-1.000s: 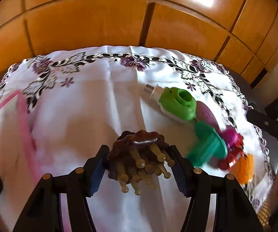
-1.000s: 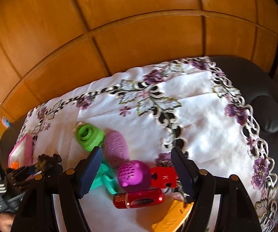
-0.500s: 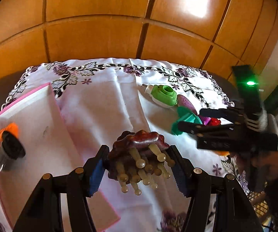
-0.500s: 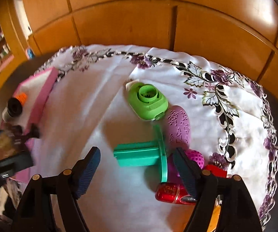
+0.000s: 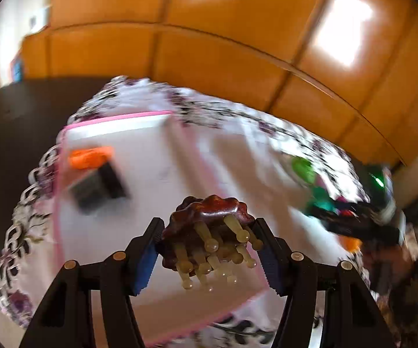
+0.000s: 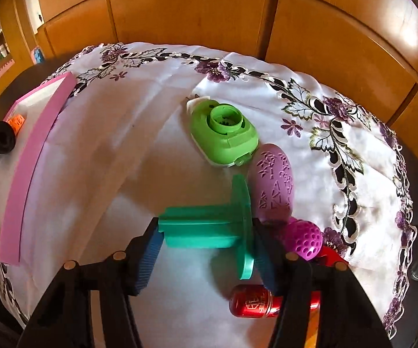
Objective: Organize rigid objects
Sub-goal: 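Place the spiky ball in the tray with the left gripper while the right grasps the teal spool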
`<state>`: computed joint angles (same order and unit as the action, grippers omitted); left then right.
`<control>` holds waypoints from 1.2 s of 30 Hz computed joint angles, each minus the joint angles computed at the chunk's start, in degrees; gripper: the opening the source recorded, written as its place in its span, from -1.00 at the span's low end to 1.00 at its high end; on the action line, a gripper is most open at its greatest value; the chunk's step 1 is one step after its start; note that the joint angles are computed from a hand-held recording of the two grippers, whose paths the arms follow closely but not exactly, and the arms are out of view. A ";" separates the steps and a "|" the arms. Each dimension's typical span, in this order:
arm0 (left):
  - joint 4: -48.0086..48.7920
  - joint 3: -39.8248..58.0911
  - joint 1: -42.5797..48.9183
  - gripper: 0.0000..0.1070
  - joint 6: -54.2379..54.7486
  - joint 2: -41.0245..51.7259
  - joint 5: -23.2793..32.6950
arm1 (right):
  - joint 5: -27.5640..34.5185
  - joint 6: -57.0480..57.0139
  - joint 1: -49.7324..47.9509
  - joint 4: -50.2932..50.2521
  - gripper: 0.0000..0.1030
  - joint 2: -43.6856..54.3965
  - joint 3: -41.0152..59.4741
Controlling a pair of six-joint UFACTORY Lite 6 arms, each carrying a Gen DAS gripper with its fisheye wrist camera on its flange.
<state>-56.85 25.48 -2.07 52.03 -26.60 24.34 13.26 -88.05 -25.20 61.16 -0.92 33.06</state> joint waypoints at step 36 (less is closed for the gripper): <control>-28.75 13.22 0.46 0.61 29.59 20.73 -15.89 | -3.87 -4.53 1.17 5.03 0.16 -0.48 -0.92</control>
